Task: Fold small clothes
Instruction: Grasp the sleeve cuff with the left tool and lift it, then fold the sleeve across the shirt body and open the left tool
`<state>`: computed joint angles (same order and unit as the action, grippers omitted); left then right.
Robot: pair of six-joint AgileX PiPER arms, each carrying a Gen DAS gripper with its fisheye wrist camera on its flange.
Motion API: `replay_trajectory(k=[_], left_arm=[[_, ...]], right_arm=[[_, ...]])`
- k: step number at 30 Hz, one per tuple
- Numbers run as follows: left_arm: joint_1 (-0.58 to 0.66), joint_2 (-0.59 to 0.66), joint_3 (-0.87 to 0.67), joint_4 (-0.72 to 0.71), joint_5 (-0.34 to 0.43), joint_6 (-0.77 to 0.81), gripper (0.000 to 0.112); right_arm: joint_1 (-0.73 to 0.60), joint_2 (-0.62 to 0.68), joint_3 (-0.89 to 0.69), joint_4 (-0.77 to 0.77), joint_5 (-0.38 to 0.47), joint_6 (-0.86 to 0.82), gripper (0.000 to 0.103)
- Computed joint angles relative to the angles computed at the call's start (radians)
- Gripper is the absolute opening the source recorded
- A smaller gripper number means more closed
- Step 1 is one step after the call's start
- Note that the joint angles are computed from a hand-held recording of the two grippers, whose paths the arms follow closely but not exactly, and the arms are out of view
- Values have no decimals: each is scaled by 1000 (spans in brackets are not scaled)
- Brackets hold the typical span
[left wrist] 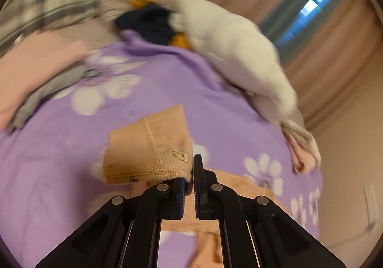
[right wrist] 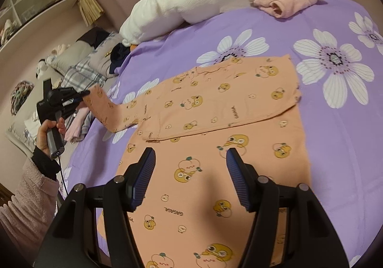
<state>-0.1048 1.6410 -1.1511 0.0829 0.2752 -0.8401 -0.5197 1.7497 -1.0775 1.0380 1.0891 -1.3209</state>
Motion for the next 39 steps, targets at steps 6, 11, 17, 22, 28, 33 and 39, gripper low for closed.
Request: replay_trajectory(k=[6, 11, 17, 22, 28, 33, 39], left_arm=[[-220, 147, -259, 180, 150, -119, 4], [-354, 320, -492, 228, 292, -104, 4], [-447, 485, -696, 230, 410, -76, 4], [-500, 600, -827, 178, 478, -34, 4], [-513, 729, -981, -2, 627, 120, 51], [-507, 593, -738, -49, 483, 180, 72], [-467, 349, -304, 9, 255, 55, 74]], right_arm=[[-88, 25, -8, 17, 42, -37, 62], [-155, 52, -26, 23, 74, -46, 62], [-206, 95, -55, 28, 88, -46, 62], [-225, 121, -60, 24, 80, -42, 63], [-231, 138, -72, 18, 82, -33, 63], [-213, 159, -98, 15, 99, -2, 63], [-140, 201, -155, 13, 106, 54, 63]])
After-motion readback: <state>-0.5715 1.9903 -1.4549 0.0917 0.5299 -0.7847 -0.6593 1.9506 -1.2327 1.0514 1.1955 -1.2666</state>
